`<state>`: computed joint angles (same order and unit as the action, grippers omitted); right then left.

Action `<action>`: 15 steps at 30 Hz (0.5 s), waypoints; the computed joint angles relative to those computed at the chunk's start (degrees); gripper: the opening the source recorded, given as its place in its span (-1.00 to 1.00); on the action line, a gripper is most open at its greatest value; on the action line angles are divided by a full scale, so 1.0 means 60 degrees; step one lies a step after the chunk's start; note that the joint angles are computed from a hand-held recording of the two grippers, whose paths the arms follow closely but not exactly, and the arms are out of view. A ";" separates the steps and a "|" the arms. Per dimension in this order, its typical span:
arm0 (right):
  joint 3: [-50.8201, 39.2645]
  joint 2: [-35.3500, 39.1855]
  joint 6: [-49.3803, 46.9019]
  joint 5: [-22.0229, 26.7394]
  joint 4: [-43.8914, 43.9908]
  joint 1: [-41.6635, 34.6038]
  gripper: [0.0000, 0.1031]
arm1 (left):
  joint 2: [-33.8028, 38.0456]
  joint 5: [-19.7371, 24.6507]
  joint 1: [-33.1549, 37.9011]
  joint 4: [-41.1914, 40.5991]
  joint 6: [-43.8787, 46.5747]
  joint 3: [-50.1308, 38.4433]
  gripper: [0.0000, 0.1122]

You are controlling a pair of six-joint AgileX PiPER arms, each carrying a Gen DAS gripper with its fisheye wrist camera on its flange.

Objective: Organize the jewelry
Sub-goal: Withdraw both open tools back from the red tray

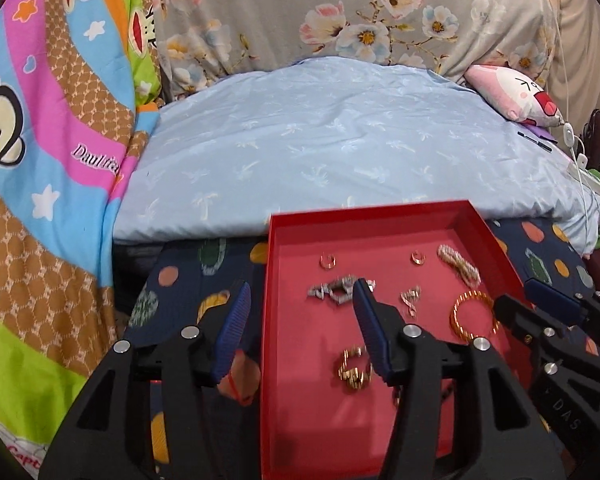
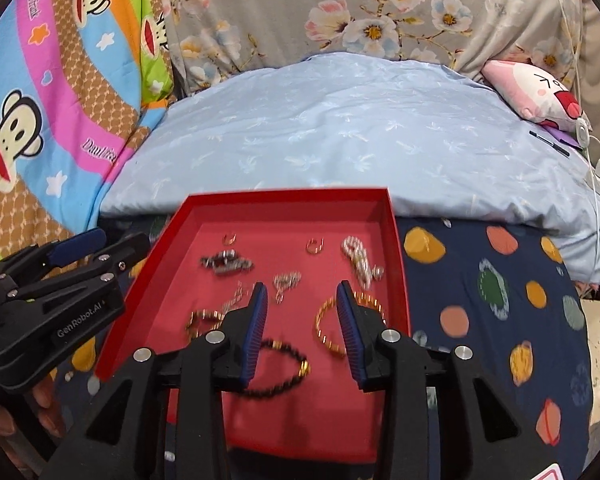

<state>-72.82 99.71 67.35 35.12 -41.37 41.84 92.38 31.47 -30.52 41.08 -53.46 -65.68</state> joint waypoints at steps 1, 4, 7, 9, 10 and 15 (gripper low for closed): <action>0.0161 -0.0066 0.0144 -0.0005 -0.0010 0.0089 -0.31 | -0.0152 -0.0021 0.0002 -0.0151 0.0028 0.0198 -0.09; 0.0739 -0.0351 0.0791 0.0007 -0.0089 0.0398 -0.31 | -0.0596 0.0098 -0.0114 -0.0231 -0.0116 0.0743 -0.09; 0.1266 -0.0696 0.1518 0.0091 -0.0337 0.0797 -0.31 | -0.1027 0.0183 -0.0290 -0.0235 -0.0361 0.1261 -0.09; 0.1437 -0.0796 0.1855 0.0193 -0.0467 0.0997 -0.31 | -0.1264 0.0272 -0.0409 -0.0249 -0.0515 0.1525 -0.09; 0.1467 -0.0803 0.2021 0.0318 -0.0578 0.1123 -0.31 | -0.1367 0.0295 -0.0462 -0.0255 -0.0608 0.1657 -0.09; 0.1530 -0.0820 0.2849 0.0964 -0.1269 0.1714 -0.31 | -0.1626 0.0510 -0.0834 0.0002 -0.1171 0.2103 -0.09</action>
<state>-63.64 94.79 84.44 40.90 -48.98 52.13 82.62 34.53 -35.52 41.09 -60.48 -53.07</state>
